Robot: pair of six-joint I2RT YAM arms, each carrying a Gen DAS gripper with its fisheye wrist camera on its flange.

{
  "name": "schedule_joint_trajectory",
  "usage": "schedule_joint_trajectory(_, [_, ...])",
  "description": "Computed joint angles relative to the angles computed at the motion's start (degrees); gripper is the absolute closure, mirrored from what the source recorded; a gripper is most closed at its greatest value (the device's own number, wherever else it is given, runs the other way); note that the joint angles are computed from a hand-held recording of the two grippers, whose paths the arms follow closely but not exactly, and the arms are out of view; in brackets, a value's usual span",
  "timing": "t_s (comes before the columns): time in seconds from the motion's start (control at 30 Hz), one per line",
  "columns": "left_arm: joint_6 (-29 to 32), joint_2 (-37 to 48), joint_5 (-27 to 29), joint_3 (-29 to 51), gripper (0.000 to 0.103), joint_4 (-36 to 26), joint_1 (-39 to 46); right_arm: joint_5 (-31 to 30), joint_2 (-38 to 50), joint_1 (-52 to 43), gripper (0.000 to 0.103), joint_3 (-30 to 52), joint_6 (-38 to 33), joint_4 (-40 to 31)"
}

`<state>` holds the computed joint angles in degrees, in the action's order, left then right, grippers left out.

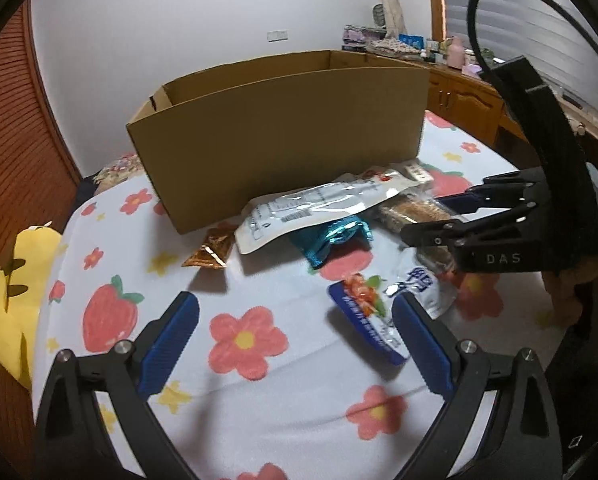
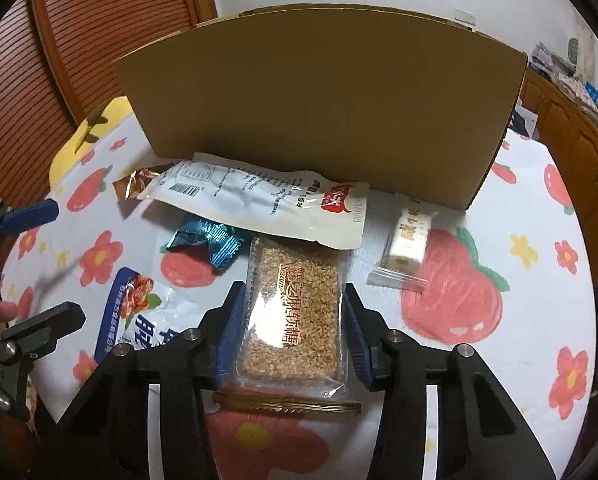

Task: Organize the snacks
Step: 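Grasp the sesame bar with the right tool while the left tool approaches the blue-white pouch, then close the left tool on the blue-white duck pouch while the right tool holds the sesame bar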

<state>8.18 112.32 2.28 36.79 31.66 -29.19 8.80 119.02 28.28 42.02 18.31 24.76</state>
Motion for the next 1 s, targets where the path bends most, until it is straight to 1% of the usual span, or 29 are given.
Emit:
schedule_joint_trajectory(0.13, [-0.04,-0.27,2.03,0.5,0.005,-1.34,0.14,-0.71,-0.79,-0.3,0.059,-1.38,-0.12,0.59])
schedule_joint_trajectory(0.23, [0.38,-0.08,5.35,2.41,0.005,-4.76,0.82,-0.86,-2.11,-0.62,0.059,-3.21,-0.28,1.09])
schedule_joint_trajectory(0.33, [2.14,0.22,8.93,4.65,0.005,-8.7,1.15,-0.82,-3.62,-0.84,0.059,-5.43,-0.31,2.17])
schedule_joint_trajectory(0.47, [4.74,0.26,11.1,6.02,0.005,-10.61,0.16,-0.29,-6.42,-1.33,0.059,-9.68,-0.25,4.38])
schedule_joint_trajectory(0.63, [7.94,1.35,10.7,8.6,0.005,-13.34,-1.83,0.87,-8.82,-1.93,0.059,-14.42,-0.88,7.12])
schedule_joint_trajectory(0.73, [11.05,3.06,9.12,11.81,0.005,-16.98,-3.39,1.47,-9.19,-2.9,0.059,-16.38,-1.78,8.6])
schedule_joint_trajectory(0.9, [15.44,6.05,7.85,16.24,0.005,-22.04,-4.96,0.17,-7.71,-6.13,0.059,-18.12,-2.85,11.71])
schedule_joint_trajectory(1.0, [17.28,7.41,5.99,17.89,0.005,-23.72,-5.49,-1.61,-7.0,-7.51,0.059,-18.78,-3.3,14.01])
